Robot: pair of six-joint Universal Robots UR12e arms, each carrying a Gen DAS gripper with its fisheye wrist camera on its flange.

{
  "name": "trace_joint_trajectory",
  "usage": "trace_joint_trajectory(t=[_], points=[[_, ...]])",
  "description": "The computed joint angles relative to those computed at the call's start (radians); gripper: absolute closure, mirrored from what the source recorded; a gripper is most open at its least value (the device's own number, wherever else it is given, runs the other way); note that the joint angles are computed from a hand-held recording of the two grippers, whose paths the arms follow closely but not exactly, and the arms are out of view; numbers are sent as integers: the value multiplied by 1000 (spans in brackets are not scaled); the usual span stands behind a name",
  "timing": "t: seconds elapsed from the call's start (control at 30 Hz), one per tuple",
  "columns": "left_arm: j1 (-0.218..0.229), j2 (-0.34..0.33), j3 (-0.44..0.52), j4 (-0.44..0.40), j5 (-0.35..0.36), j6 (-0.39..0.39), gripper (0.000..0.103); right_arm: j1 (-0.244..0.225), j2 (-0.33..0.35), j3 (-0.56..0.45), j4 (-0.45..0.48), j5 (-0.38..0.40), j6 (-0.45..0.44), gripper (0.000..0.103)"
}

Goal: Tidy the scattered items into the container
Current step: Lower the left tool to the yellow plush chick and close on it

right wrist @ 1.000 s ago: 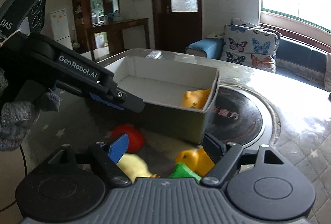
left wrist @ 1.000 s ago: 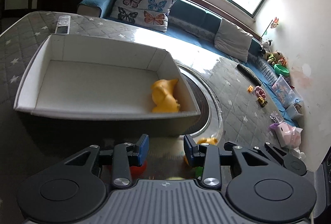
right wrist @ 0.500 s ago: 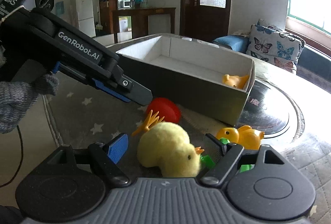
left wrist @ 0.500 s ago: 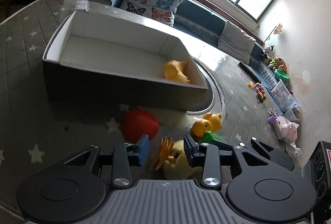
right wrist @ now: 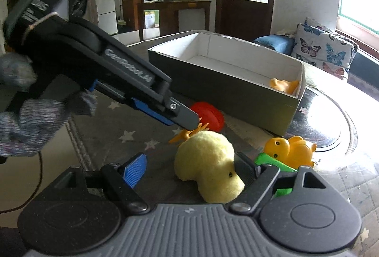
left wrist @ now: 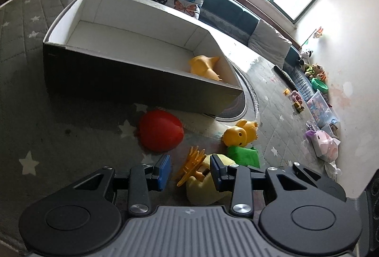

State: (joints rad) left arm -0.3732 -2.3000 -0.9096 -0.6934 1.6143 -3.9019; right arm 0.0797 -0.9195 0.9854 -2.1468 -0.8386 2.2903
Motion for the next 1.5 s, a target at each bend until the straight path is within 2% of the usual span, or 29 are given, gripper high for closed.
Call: trace_joint_trajectory(t=[0.1,0.3,0.57,0.63,0.7,0.83,0.97,1.03,1.2,1.5], points=[[2,0,-6,7,-14,-3,64,-4,-1,-9,37,11,-8,21],[2,-4,-3,11,-23,6,64,2,15,-24,-11,-29,53,22],[-2,-9,4,15,-9,45,64,14,29,-38,-12,-66,35,30],[0,-11,6,19,-14,48,65,17,33,-43,-15,-80,42,37],[2,-12,4,27,-22,46,69,17,37,-52,-4,-80,44,38],[8,-11,-6,40,-40,38,80,16,40,-63,16,-73,27,39],[8,-10,-11,58,-45,73,87,12,49,-82,18,-54,28,36],[6,-15,0,50,-37,98,88,11,56,-96,23,-44,47,32],[8,-21,7,53,-40,133,89,9,71,-129,89,-42,43,33],[7,-20,8,45,-34,152,87,0,41,-88,130,1,-4,33]])
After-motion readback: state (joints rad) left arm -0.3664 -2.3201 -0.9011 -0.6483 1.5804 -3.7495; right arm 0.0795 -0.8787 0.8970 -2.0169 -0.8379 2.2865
